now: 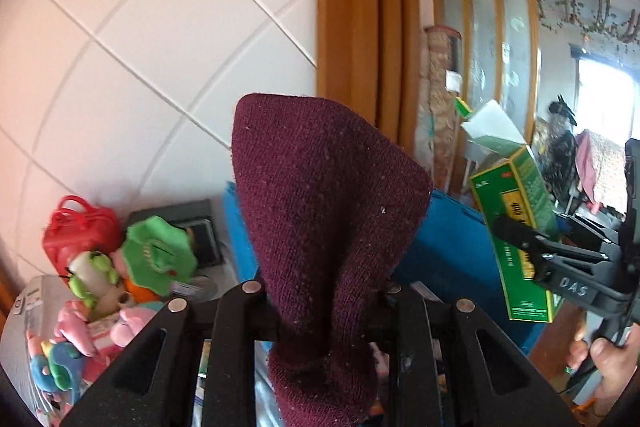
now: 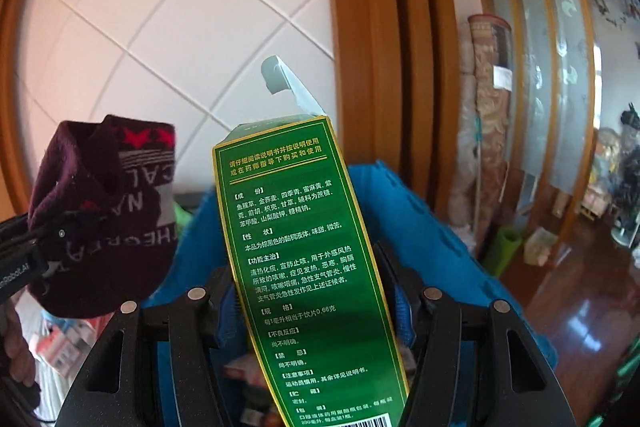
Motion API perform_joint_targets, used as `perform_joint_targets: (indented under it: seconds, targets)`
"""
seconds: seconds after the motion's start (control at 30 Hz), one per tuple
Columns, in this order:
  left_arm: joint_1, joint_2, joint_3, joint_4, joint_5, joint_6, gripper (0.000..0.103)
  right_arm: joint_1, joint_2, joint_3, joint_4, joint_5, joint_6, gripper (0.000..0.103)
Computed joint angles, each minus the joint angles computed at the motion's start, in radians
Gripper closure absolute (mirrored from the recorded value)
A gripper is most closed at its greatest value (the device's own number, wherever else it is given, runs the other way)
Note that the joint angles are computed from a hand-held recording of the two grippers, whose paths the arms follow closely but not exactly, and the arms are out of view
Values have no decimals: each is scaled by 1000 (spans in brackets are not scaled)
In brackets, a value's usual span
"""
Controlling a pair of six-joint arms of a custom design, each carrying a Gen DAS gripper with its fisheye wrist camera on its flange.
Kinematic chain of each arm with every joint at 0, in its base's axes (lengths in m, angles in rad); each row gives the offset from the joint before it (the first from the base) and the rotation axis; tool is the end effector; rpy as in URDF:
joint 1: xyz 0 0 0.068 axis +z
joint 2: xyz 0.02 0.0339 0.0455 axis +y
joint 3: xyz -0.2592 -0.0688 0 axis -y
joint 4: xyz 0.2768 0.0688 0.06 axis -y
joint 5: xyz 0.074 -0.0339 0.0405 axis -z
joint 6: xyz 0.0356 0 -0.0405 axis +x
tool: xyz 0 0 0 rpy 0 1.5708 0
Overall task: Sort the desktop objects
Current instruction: 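Carry the maroon cloth and green box into the blue crate and release, then return both tools to the pile on the bed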
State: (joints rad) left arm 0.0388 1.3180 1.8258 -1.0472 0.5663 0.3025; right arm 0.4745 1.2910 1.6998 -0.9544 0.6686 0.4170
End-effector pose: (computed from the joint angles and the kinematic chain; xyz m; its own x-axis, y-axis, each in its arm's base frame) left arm 0.2577 -0.0091 0.4980 -0.3627 0.2375 -0.9011 0.5608 0.8279 -0.0074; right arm 0.2464 0.1018 0.4748 -0.3764 0.1640 -0.9119 0.2901 0.9556 0.0521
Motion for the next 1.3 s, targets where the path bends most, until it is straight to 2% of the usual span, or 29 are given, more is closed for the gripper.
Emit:
perform_joint_targets:
  seconds: [0.07,0.13,0.3,0.5,0.6,0.7,0.8,0.87,0.9,0.97,1.03,1.1,1.13,1.3]
  targets:
    - [-106,-2,-29,1,-99,-30,80,-69,-31,-52,9,-67,-25,44]
    - [-162,4,-60,5,-148,-44,80,-133,-41,-88,31,-127,-59,44]
    - [-294,24,-97,-4,-267,-78,80,-221,-79,-186,79,-195,-129,44]
    - [-398,18,-160,28,-390,-95,80,-267,-97,-275,136,-190,-205,46]
    - [-412,-4,-182,47,-420,-95,80,-293,-86,-291,152,-216,-222,52]
    - [-426,-24,-203,74,-477,-97,80,-324,-87,-299,167,-256,-228,52]
    - [-441,-14,-198,70,-529,-90,70,-337,-83,-300,169,-256,-221,52]
    - [-449,-3,-189,60,-557,-94,50,-350,-88,-305,174,-271,-214,51]
    - [-449,-3,-188,63,-566,-95,44,-361,-87,-302,173,-285,-213,46]
    - [-460,-23,-210,101,-604,-93,24,-364,-92,-303,175,-293,-207,34]
    - [-467,-43,-232,134,-627,-88,20,-363,-97,-305,181,-298,-207,15]
    - [-467,-41,-228,129,-621,-89,19,-354,-106,-311,190,-288,-206,4]
    - [-466,-37,-223,125,-620,-90,19,-350,-111,-316,197,-281,-208,0]
    - [-442,-52,-226,134,-587,-99,19,-333,-112,-320,207,-244,-212,0]
